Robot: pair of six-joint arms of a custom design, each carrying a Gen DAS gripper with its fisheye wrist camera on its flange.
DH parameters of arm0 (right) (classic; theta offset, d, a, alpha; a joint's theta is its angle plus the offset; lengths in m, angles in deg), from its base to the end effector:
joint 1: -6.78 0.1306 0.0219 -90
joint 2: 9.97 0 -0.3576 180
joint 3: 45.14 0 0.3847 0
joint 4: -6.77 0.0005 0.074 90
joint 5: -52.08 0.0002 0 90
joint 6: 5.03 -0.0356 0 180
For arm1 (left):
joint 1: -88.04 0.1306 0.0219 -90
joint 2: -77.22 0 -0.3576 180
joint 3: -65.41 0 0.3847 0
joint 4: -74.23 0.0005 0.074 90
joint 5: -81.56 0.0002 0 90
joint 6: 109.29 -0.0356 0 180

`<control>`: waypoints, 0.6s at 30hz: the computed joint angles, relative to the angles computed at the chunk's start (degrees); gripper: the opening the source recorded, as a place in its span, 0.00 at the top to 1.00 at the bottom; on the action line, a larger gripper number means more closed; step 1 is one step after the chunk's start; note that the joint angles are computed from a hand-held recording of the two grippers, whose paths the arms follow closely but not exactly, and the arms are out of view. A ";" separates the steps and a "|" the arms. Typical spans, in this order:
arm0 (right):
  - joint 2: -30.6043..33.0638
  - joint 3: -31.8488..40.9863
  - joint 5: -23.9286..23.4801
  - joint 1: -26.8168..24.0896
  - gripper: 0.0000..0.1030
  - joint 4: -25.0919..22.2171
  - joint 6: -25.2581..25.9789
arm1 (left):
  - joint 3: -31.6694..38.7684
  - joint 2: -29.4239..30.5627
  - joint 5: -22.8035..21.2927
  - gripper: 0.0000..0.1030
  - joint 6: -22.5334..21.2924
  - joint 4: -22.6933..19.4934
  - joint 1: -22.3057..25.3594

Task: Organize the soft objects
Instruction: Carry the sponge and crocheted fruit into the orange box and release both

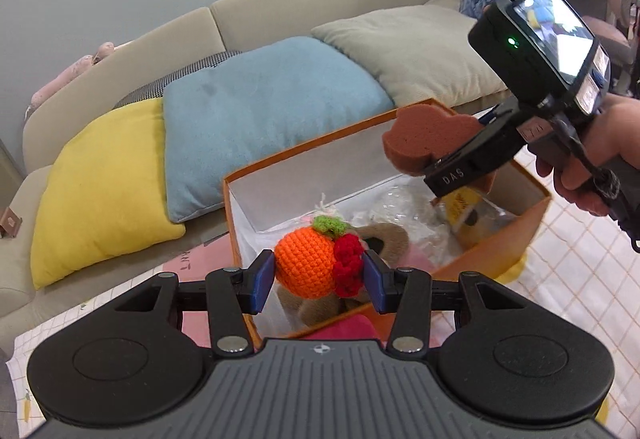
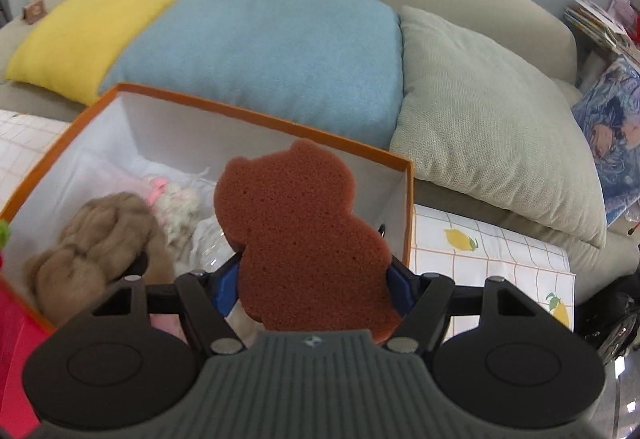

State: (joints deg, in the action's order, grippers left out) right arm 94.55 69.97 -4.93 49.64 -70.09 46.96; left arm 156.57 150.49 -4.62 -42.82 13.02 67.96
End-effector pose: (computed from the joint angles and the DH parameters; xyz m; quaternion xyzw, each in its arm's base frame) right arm 0.4030 0.3468 0.4523 0.0186 0.9400 -0.0836 0.3303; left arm 0.3415 -0.1279 0.5160 0.3531 0.8471 -0.0187 0.3967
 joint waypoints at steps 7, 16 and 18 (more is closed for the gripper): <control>2.04 2.40 -1.73 -1.50 0.19 0.22 0.05 | 2.09 2.78 -0.44 0.48 0.09 0.11 -0.04; -2.04 -2.15 -1.69 -0.50 0.16 4.95 -3.28 | 4.19 5.49 1.03 0.48 1.12 -0.35 -0.60; -3.73 -4.06 -2.00 -0.23 0.15 6.15 -5.31 | 5.38 6.84 1.40 0.48 1.87 -0.73 -0.85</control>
